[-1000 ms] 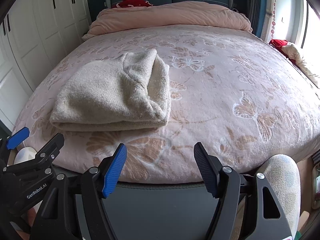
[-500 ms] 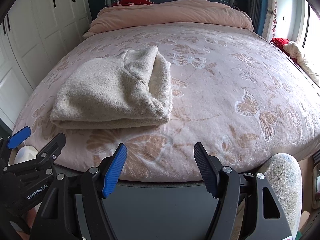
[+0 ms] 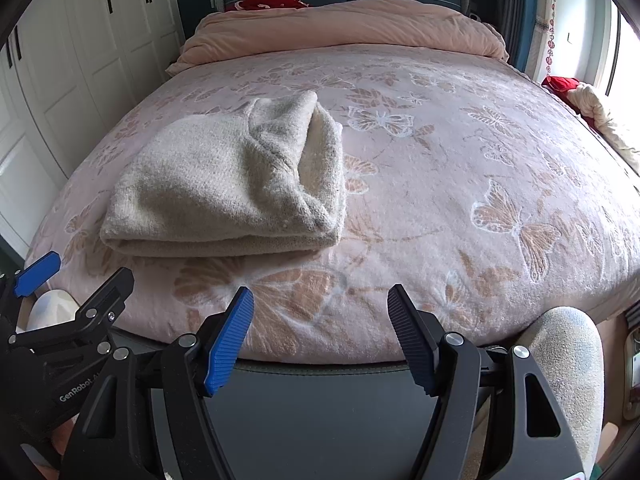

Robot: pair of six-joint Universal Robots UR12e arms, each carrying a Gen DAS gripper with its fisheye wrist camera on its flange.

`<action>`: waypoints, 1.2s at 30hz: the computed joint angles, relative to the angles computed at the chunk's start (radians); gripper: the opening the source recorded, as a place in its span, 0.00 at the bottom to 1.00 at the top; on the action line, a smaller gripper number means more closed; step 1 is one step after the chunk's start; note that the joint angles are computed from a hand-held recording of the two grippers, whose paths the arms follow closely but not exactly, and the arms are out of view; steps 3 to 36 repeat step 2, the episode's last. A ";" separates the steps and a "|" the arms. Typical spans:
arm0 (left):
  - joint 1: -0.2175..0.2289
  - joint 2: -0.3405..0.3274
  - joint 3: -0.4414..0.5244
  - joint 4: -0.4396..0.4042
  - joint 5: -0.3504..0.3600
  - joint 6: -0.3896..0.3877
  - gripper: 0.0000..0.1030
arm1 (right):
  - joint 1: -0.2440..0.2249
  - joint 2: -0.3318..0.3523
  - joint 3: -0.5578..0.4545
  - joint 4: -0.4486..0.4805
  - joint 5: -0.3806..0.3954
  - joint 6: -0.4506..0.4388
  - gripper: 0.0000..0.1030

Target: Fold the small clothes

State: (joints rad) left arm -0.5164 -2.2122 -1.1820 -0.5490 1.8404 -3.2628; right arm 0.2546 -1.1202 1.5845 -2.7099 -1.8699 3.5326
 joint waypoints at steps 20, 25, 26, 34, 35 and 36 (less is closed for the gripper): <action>0.001 0.000 0.001 -0.008 -0.004 -0.003 0.95 | 0.001 0.000 -0.001 -0.001 -0.002 -0.001 0.65; 0.001 0.000 0.001 -0.008 -0.004 -0.003 0.95 | 0.001 0.000 -0.001 -0.001 -0.002 -0.001 0.65; 0.001 0.000 0.001 -0.008 -0.004 -0.003 0.95 | 0.001 0.000 -0.001 -0.001 -0.002 -0.001 0.65; 0.001 0.000 0.001 -0.008 -0.004 -0.003 0.95 | 0.001 0.000 -0.001 -0.001 -0.002 -0.001 0.65; 0.001 0.000 0.001 -0.008 -0.004 -0.003 0.95 | 0.001 0.000 -0.001 -0.001 -0.002 -0.001 0.65; 0.001 0.000 0.001 -0.008 -0.004 -0.003 0.95 | 0.001 0.000 -0.001 -0.001 -0.002 -0.001 0.65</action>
